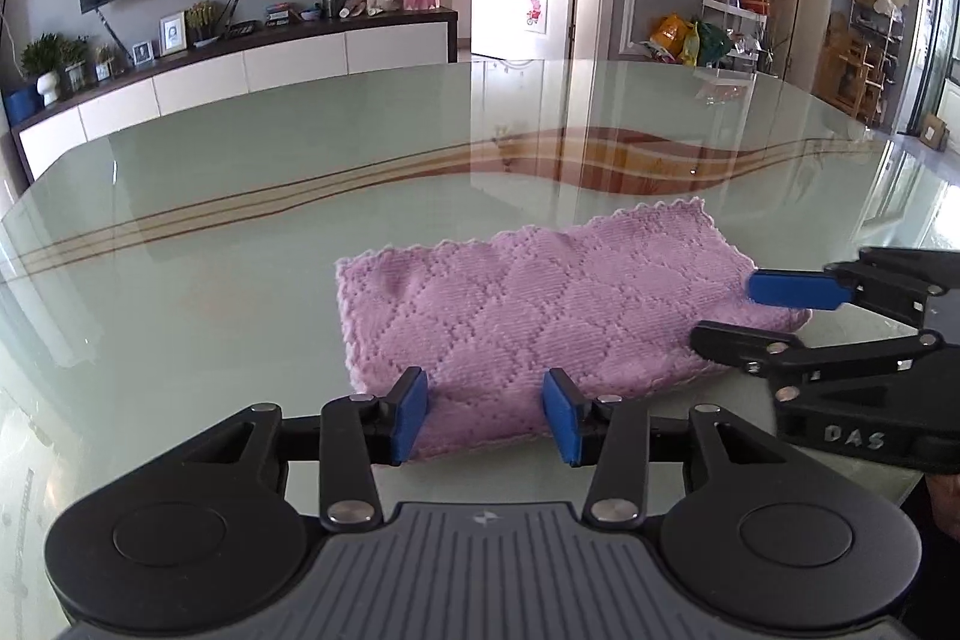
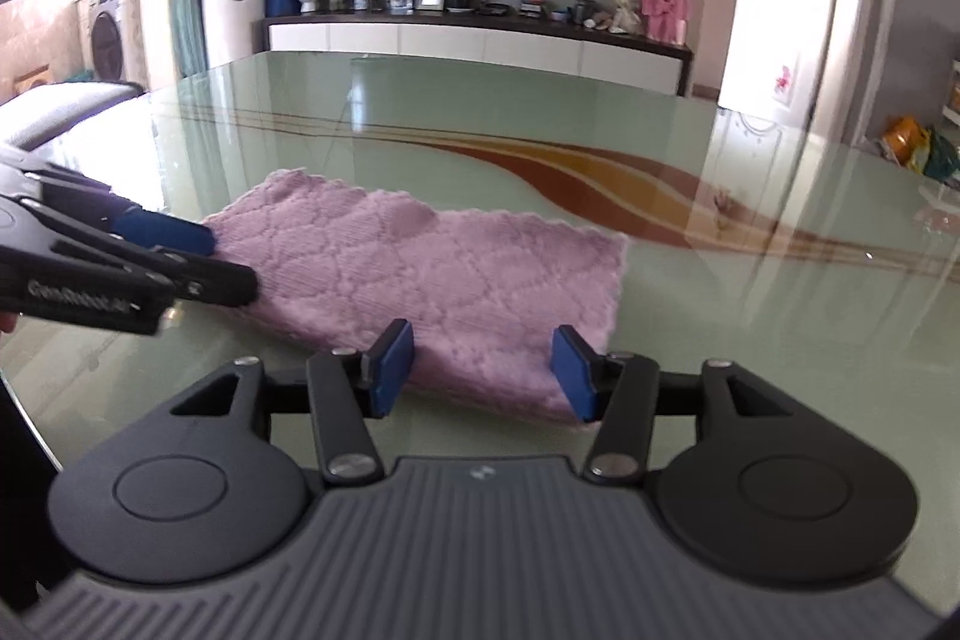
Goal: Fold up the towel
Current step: 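Pull both open grippers back from the folded towel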
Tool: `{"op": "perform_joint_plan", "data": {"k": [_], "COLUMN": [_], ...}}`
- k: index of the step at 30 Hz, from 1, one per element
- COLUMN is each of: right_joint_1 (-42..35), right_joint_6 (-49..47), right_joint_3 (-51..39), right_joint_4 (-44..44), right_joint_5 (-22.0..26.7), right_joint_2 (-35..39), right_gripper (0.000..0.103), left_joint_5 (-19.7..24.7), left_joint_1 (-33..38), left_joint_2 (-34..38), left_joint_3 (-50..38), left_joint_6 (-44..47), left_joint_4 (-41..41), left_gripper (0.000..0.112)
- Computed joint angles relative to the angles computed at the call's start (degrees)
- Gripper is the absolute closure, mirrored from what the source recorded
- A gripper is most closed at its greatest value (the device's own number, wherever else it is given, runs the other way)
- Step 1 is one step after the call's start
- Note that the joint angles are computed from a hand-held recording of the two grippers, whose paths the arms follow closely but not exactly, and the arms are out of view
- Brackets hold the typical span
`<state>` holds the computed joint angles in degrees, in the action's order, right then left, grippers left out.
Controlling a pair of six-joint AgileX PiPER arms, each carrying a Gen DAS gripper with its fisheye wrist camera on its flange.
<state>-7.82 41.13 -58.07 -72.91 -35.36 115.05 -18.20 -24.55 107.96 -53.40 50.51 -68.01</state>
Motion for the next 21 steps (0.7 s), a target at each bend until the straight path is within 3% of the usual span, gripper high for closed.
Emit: {"op": "perform_joint_plan", "data": {"k": [5, 13, 21], "right_joint_1": [-1.9, -3.1, -2.3], "right_joint_6": [0.0, 5.5, 2.9], "right_joint_3": [0.8, -0.8, -0.4], "right_joint_4": [0.9, -2.0, 0.7], "right_joint_5": [-0.2, -0.4, -1.2], "right_joint_2": [-0.1, 0.0, -0.5], "right_gripper": [0.046, 0.046, 0.046], "left_joint_5": [-1.4, -3.4, -7.4], "left_joint_1": [-0.4, 0.0, -1.1], "left_joint_2": [-0.8, -3.1, -3.2], "left_joint_3": [1.5, 4.3, 2.7], "left_joint_6": [0.2, 1.2, 6.7], "left_joint_4": [-0.7, -4.7, -9.3], "left_gripper": [0.063, 0.057, 0.057]}}
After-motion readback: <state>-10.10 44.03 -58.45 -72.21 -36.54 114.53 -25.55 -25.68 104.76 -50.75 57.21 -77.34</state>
